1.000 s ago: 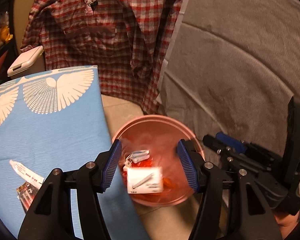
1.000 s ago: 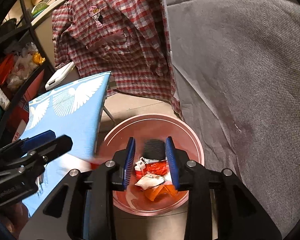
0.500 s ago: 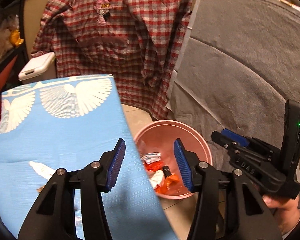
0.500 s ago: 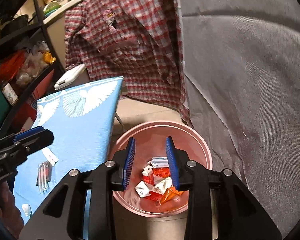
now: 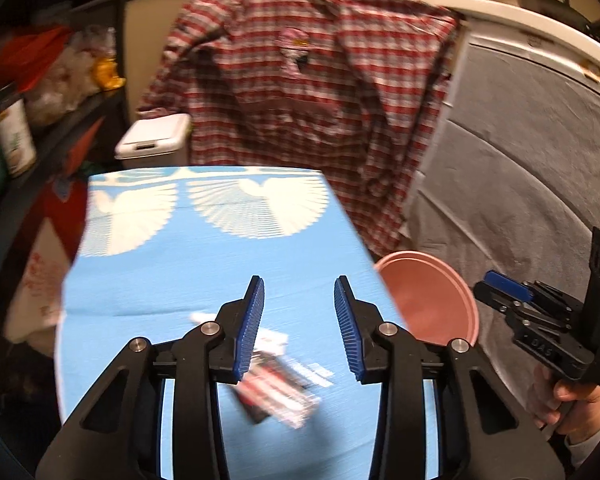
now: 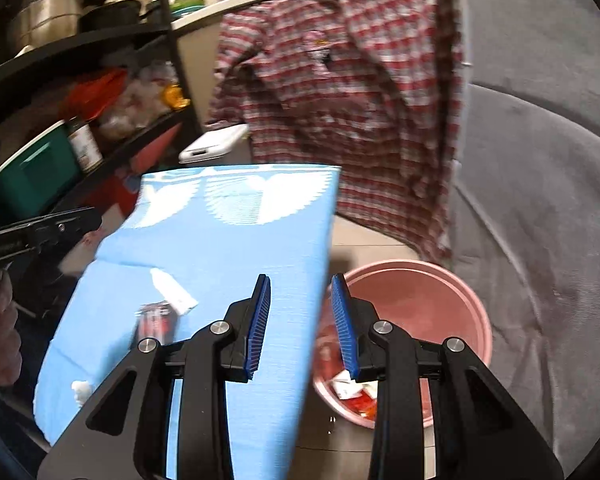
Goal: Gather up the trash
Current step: 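Move both grippers back to the table toward the straw packet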
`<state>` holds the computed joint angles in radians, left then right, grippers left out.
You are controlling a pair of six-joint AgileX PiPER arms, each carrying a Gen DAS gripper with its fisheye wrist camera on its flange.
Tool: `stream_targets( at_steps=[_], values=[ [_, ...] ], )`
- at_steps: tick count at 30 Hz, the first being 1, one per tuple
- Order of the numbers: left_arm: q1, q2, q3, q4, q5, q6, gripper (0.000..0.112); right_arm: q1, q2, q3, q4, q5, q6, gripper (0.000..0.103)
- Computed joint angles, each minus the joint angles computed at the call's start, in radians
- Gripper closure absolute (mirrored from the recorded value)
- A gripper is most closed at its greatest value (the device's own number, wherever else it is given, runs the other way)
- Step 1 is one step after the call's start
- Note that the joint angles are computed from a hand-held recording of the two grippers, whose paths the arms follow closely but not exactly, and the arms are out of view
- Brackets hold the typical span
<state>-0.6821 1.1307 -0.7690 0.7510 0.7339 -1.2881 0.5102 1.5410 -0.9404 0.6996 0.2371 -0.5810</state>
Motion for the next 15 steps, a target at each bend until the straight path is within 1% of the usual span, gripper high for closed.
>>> stream_targets(
  at_steps=[3, 6, 10, 12, 15],
  values=[
    [0.059, -0.095, 0.059, -0.043, 0.022, 0.068, 0.079, 0.046, 0.016, -0.005, 0.040, 0.000, -0.017, 0.070],
    [0.118, -0.172, 0.107, -0.084, 0.030, 0.130, 0.079, 0.093, 0.055, -0.029, 0.065, 0.013, -0.023, 0.070],
    [0.232, -0.252, 0.161, -0.165, 0.008, 0.248, 0.079, 0.182, 0.119, -0.067, -0.003, 0.017, 0.039, 0.070],
    [0.289, -0.273, 0.180, -0.213, -0.012, 0.313, 0.079, 0.219, 0.153, -0.088, -0.005, 0.045, 0.022, 0.070],
    [0.348, -0.300, 0.202, -0.263, -0.028, 0.386, 0.079, 0.276, 0.204, -0.130, -0.075, 0.071, 0.066, 0.070]
  ],
)
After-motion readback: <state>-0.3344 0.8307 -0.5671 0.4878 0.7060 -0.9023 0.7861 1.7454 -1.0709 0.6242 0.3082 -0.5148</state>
